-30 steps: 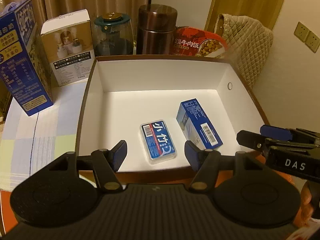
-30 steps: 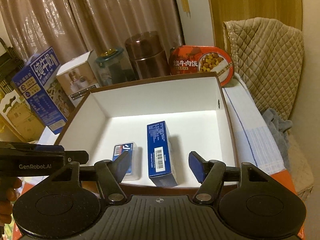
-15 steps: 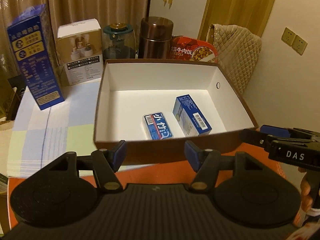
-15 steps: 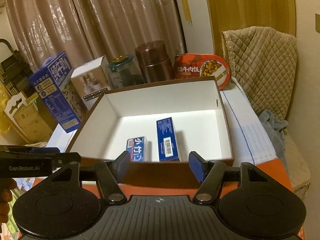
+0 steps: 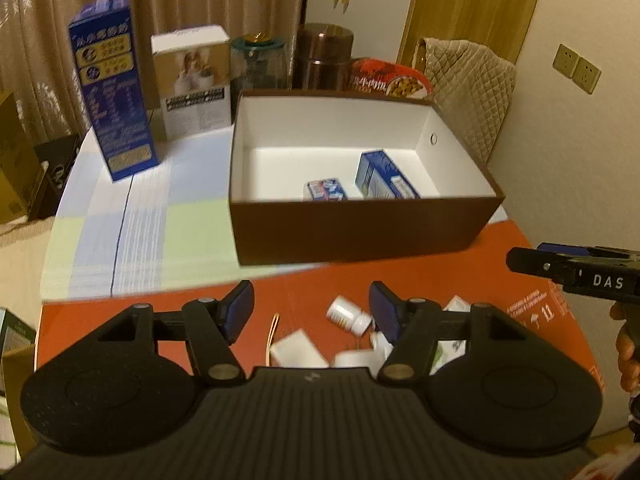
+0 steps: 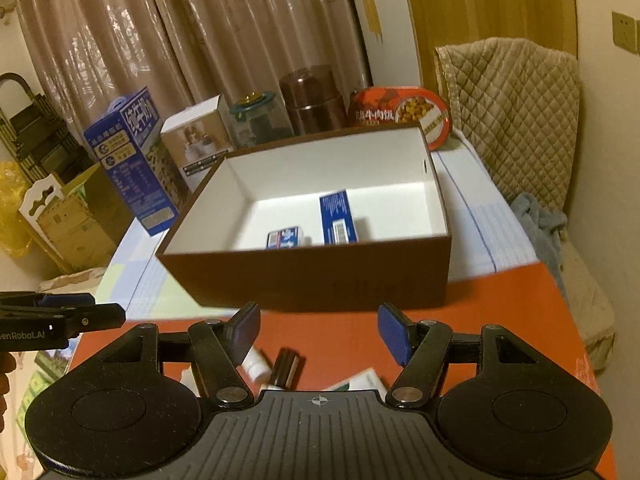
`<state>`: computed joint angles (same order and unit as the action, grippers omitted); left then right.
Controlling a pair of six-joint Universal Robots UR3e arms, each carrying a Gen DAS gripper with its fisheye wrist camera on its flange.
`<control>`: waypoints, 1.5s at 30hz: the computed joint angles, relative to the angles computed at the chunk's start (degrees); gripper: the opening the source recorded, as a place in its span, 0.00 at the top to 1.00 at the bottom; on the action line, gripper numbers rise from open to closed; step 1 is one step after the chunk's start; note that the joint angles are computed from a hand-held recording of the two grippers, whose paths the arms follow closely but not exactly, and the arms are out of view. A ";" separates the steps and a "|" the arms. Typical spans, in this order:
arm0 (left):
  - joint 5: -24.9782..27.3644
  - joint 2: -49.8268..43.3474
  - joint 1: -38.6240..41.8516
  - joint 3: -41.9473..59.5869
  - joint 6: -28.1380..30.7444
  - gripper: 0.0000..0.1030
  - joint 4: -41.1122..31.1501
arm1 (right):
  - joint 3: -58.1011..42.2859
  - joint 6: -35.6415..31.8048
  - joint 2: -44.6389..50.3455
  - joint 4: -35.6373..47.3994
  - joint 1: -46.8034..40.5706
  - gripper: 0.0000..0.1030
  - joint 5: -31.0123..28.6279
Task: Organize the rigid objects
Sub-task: 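Withdraw both grippers from the cardboard box back over the mat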
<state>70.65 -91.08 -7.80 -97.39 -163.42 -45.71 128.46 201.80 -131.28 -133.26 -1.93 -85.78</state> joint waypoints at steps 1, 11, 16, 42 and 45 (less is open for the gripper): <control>-0.26 1.43 0.65 -1.72 0.45 0.42 -0.11 | 0.28 0.45 -0.49 0.45 0.79 0.39 -0.41; -1.41 10.30 5.60 -12.22 5.37 0.41 -2.29 | 2.96 6.82 -2.45 3.17 10.01 0.39 -4.95; -1.62 13.41 7.36 -17.05 8.13 0.41 -2.85 | 3.95 9.59 -0.98 3.54 14.94 0.39 -7.30; 6.25 8.19 4.43 -30.83 12.28 0.38 11.39 | 12.07 15.82 2.82 1.20 21.97 0.39 -7.09; 7.05 6.31 3.79 -30.99 12.10 0.36 13.60 | 12.41 15.61 4.17 0.18 22.70 0.39 -7.63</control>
